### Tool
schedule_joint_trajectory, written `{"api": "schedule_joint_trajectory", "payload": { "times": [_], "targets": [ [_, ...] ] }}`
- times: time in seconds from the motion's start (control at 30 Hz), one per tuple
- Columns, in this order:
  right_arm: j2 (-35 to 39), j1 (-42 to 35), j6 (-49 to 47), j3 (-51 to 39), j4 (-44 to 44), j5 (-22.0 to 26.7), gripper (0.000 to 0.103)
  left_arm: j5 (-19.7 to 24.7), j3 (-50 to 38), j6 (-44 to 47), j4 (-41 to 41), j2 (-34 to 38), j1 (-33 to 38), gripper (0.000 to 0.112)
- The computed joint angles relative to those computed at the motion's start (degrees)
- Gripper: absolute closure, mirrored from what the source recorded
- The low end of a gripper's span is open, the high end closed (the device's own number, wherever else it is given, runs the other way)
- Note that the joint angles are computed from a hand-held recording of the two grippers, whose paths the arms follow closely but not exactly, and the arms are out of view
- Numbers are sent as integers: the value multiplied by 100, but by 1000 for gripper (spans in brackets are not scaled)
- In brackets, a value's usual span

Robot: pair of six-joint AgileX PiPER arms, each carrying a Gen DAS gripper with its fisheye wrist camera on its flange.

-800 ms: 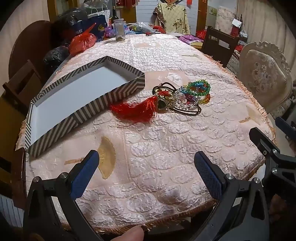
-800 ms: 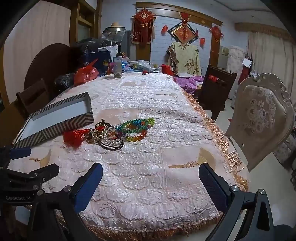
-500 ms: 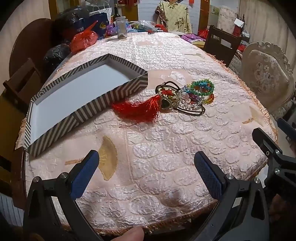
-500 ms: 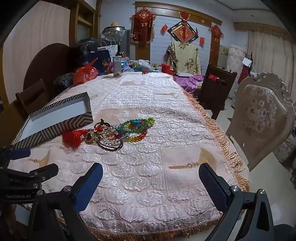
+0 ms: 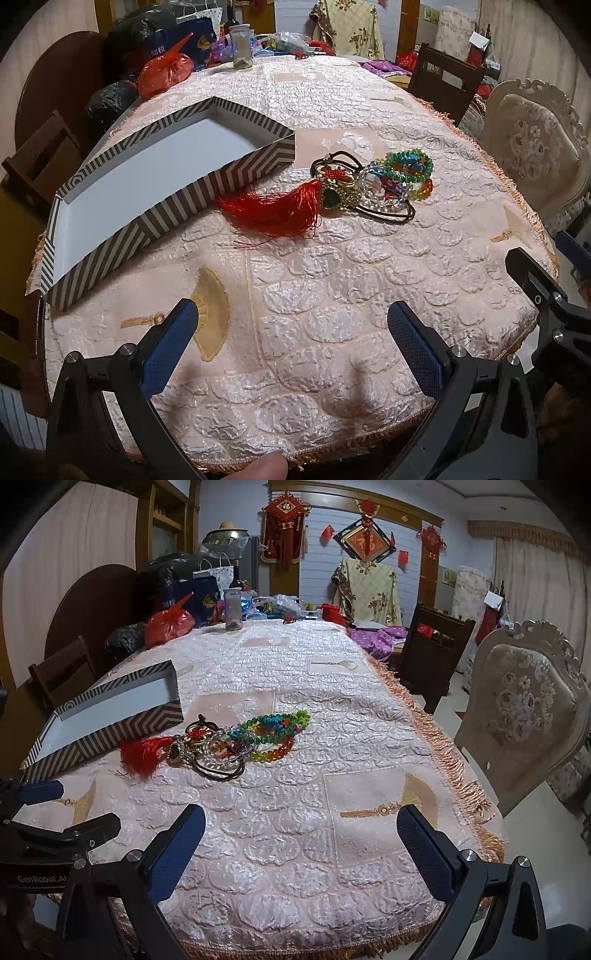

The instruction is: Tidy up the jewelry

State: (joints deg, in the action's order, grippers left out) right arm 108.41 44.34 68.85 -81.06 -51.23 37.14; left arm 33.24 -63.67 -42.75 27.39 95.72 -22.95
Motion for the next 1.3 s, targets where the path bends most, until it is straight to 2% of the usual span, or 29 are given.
{"api": "schedule_joint_trajectory", "payload": {
  "times": [0.63, 1.3],
  "targets": [
    [224, -95, -435, -298, 407, -93, 0, -6, -141, 270, -242, 181, 144, 10],
    [3, -48, 64, -32, 77, -31, 0, 131, -39, 37, -72, -53, -25, 10]
  ]
}}
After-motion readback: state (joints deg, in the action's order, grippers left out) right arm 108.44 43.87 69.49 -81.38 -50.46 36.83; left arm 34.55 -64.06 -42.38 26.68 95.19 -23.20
